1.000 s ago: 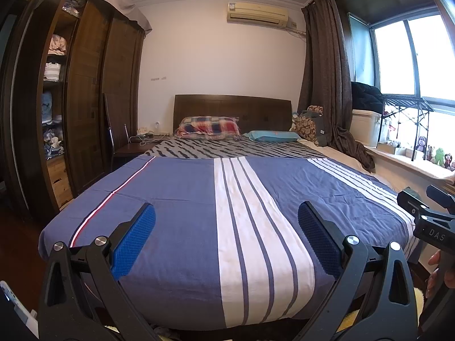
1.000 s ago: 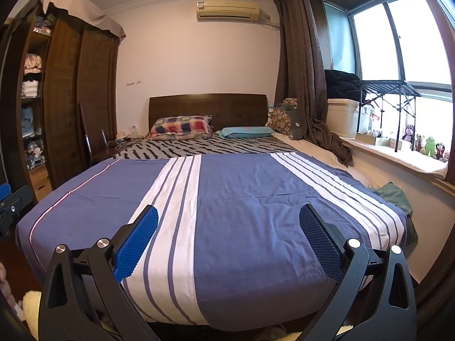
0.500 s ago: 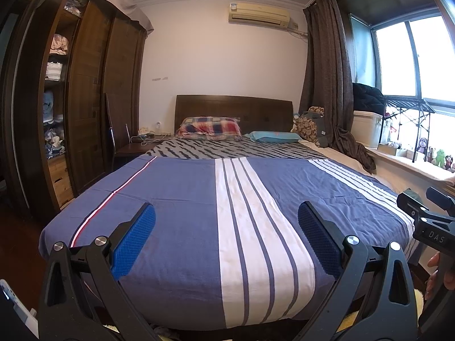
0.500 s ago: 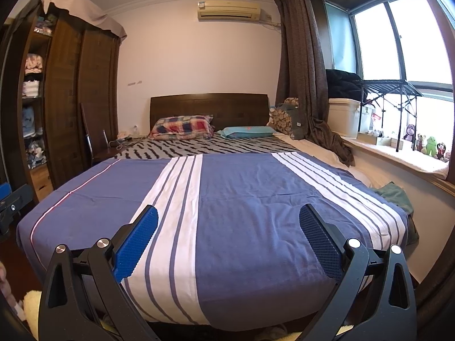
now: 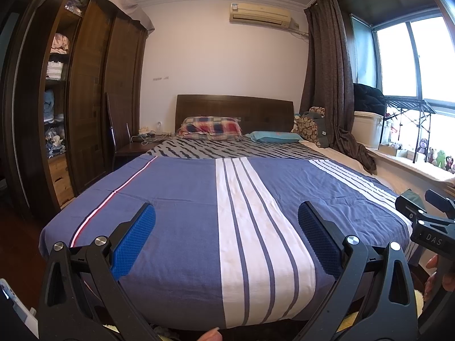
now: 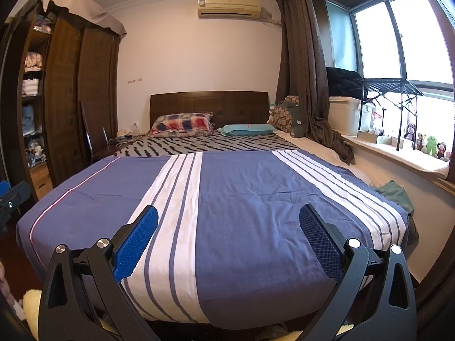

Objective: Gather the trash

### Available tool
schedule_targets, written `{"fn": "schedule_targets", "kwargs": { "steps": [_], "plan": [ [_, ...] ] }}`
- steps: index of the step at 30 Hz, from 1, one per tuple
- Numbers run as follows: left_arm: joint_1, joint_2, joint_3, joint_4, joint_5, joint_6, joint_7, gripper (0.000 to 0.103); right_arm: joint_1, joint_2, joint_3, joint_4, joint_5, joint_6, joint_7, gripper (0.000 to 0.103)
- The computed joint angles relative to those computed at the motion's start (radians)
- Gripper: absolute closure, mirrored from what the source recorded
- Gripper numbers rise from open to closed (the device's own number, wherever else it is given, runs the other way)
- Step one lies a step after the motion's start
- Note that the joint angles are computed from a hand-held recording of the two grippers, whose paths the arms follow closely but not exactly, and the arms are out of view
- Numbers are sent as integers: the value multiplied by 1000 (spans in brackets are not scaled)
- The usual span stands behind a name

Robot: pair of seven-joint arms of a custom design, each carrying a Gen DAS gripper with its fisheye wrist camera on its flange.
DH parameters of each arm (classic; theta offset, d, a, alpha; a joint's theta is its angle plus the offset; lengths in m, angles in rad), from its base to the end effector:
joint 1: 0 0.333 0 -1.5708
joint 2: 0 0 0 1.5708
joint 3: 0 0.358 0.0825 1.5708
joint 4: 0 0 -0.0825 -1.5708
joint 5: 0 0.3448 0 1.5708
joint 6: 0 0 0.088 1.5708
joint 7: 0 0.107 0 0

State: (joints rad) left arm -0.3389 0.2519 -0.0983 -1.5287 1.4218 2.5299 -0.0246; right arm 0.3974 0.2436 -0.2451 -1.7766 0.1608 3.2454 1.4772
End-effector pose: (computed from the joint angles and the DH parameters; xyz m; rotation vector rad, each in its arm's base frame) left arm 0.5963 -0.2797 0.6417 -1.5385 1.2162 -0.9771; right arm 0.6322 0.1035 0.6354 -1.5235 1.3473 -0.9560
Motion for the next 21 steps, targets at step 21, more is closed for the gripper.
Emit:
{"fn": "schedule_targets", "kwargs": {
  "steps": [21],
  "plan": [
    [6,13,10,12,-62,4,34,8,-20,15,20,40,-33,-35,27,3]
  ]
}}
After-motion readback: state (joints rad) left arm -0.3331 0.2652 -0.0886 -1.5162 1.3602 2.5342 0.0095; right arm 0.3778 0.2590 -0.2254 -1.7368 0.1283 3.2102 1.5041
